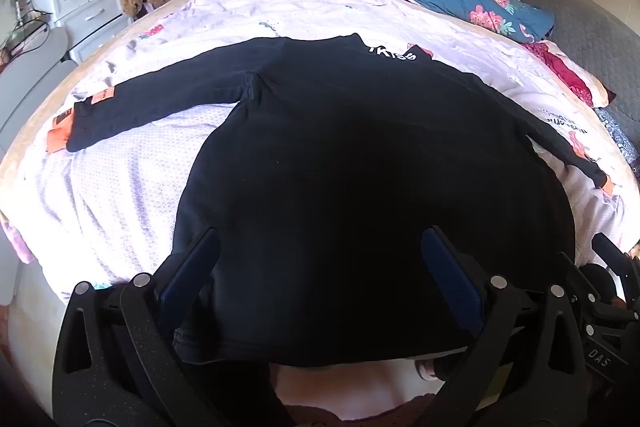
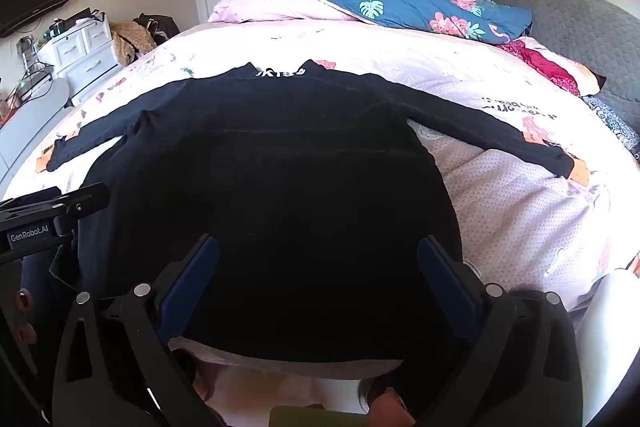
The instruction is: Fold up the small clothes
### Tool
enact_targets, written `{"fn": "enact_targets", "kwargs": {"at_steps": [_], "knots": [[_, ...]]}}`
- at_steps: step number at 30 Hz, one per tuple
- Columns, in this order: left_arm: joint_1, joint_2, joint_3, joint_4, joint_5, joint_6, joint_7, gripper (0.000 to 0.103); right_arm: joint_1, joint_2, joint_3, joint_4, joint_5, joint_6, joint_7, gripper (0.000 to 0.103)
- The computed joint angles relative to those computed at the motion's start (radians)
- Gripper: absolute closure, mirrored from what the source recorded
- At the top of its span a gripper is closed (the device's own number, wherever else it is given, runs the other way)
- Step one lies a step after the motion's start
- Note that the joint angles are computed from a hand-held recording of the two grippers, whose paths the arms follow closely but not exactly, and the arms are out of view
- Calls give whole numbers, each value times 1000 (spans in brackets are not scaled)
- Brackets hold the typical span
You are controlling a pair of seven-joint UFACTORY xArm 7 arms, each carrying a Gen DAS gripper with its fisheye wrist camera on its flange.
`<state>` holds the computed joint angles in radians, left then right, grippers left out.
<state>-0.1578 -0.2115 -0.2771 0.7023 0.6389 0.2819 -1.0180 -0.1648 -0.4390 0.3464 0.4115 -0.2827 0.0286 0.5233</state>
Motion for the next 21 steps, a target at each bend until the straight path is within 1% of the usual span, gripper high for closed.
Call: {"fn": "enact_targets", "kwargs": {"at_steps": [12, 21], "knots": [[5, -3, -1, -5, 4, -9, -2, 9, -1, -4, -5, 0, -4, 3, 1, 4], [7, -1, 0, -3, 4, -10, -1, 9, -11, -4, 6, 0, -10, 2, 7, 4]]}}
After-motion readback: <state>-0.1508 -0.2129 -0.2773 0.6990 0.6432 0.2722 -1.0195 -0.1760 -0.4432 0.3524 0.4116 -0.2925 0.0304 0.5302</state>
